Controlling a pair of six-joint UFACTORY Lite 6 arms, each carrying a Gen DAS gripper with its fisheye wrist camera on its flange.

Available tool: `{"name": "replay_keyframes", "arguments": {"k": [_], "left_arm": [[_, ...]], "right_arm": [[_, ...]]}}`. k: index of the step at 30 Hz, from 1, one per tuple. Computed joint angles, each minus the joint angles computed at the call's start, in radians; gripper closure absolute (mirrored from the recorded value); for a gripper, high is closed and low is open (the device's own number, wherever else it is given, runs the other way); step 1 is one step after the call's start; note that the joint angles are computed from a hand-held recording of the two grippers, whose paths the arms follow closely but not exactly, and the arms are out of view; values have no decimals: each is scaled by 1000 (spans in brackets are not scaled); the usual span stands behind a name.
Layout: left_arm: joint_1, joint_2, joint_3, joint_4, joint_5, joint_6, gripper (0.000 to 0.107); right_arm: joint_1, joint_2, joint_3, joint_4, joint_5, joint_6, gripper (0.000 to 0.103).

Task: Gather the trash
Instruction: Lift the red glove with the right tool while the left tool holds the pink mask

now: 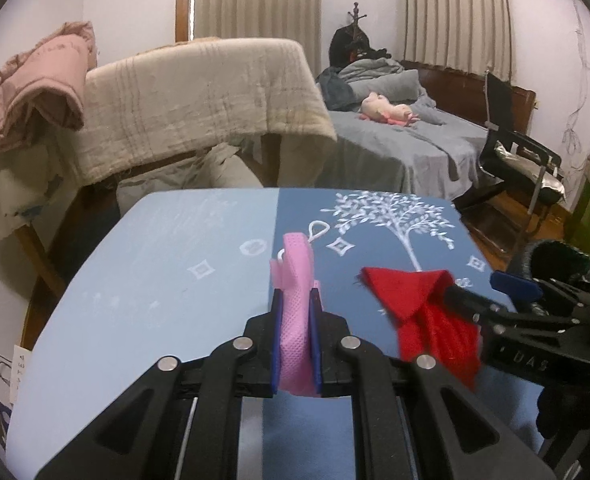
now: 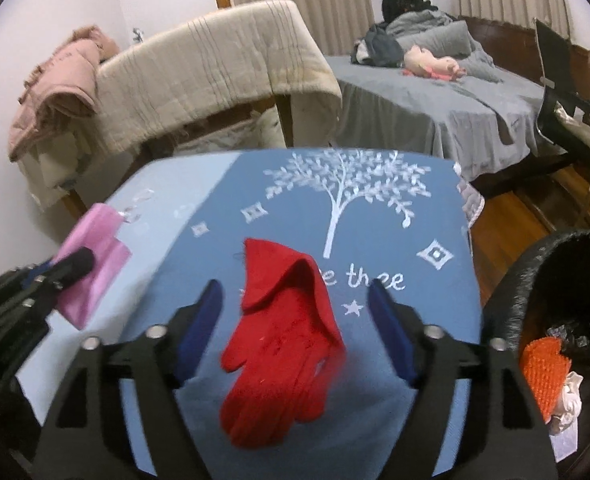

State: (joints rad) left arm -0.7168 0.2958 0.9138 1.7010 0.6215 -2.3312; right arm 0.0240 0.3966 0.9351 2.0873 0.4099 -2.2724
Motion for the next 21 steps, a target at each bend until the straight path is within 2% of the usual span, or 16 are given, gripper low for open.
{"name": "replay_keyframes", "arguments": {"k": [5, 7, 9, 10, 11, 12, 13, 14, 21], "left_arm": [[50, 23, -12, 55, -31, -45, 95], [59, 22, -18, 67, -36, -53, 95], [60, 26, -16, 69, -38, -54, 95], [62, 27, -13, 69, -42, -51, 95], [62, 27, -10, 66, -43, -48, 95], [61, 28, -6, 63, -44, -44, 95], [59, 28, -2, 60, -46, -38, 95], [58, 28, 2, 56, -47, -33, 95], [21, -6, 15, 8, -33, 23, 95]], "right_arm": [[40, 129, 94, -45, -74, 70, 23], [48, 163, 116, -104, -84, 128, 35], [58, 172, 119, -99, -101, 126, 43], [59, 166, 111, -84, -98, 108, 54], [57, 163, 108, -107, -92, 126, 60], [54, 163, 109, -137, -88, 149, 76], [50, 167, 113, -167, -82, 173, 85], [44, 167, 119, -218, -71, 218, 86], [-8, 43, 44, -282, 5, 267, 89]]}}
